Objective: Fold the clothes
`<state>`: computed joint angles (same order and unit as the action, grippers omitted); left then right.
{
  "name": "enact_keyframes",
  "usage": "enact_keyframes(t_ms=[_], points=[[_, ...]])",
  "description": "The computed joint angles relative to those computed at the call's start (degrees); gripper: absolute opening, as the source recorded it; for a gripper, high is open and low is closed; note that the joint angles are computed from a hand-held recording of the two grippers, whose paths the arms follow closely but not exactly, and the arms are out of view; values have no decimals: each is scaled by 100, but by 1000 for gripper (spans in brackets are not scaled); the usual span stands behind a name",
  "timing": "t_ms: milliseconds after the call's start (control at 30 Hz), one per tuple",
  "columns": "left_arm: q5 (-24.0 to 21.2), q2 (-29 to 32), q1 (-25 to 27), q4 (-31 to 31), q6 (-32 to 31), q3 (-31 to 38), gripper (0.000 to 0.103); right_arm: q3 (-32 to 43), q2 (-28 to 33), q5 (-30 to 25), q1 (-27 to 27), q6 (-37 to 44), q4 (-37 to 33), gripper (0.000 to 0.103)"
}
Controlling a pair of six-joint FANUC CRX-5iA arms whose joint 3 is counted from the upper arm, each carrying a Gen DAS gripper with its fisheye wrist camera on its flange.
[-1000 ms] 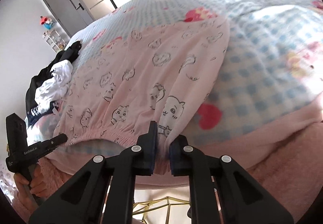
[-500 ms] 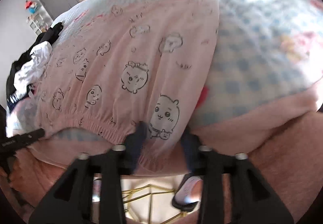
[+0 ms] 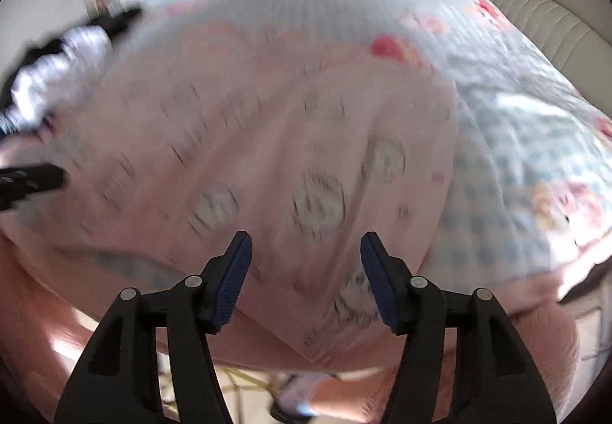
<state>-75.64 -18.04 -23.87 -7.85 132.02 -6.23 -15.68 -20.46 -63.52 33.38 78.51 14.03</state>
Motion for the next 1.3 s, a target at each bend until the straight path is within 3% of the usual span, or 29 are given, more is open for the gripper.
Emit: enact_keyframes(t_ms=[33, 133, 300, 433, 567, 733, 867, 1033, 1133, 1300], points=[[-69, -6, 62, 99, -25, -91, 49, -182, -26, 42, 92, -136, 268, 59], [67, -369, 489, 530, -287, -458, 50, -52, 122, 0, -133, 62, 62, 60], [447, -805, 1255, 764, -968, -552, 50, 1065, 512, -309, -870, 852, -1288, 61], [933, -689, 1992, 983, -1591, -529, 50, 2056, 978, -561, -1175, 1379, -2317, 62], [1374, -415, 2563, 938, -1707, -481, 50, 2470, 1412, -701, -706, 1377, -2031, 62], [1801, -294, 3456, 1938, -2289, -948, 50, 3152, 2255, -574, -254, 1627, -1721, 62], [1926, -41, 3572, 2019, -2588, -931, 50, 4077, 3167, -547, -196, 1544, -1695, 62], [2042, 61, 3731, 2246, -2800, -1035, 50, 5592, 4582, -1124, -70, 1406, -1181, 60], [2149, -47, 3839, 2491, -3089, -1265, 50, 5620, 4859, -1187, -10, 1236, -545, 49], [2273, -167, 3903, 2668, -3314, -1488, 51, 5092, 4608, -907, -358, 1217, -622, 49]])
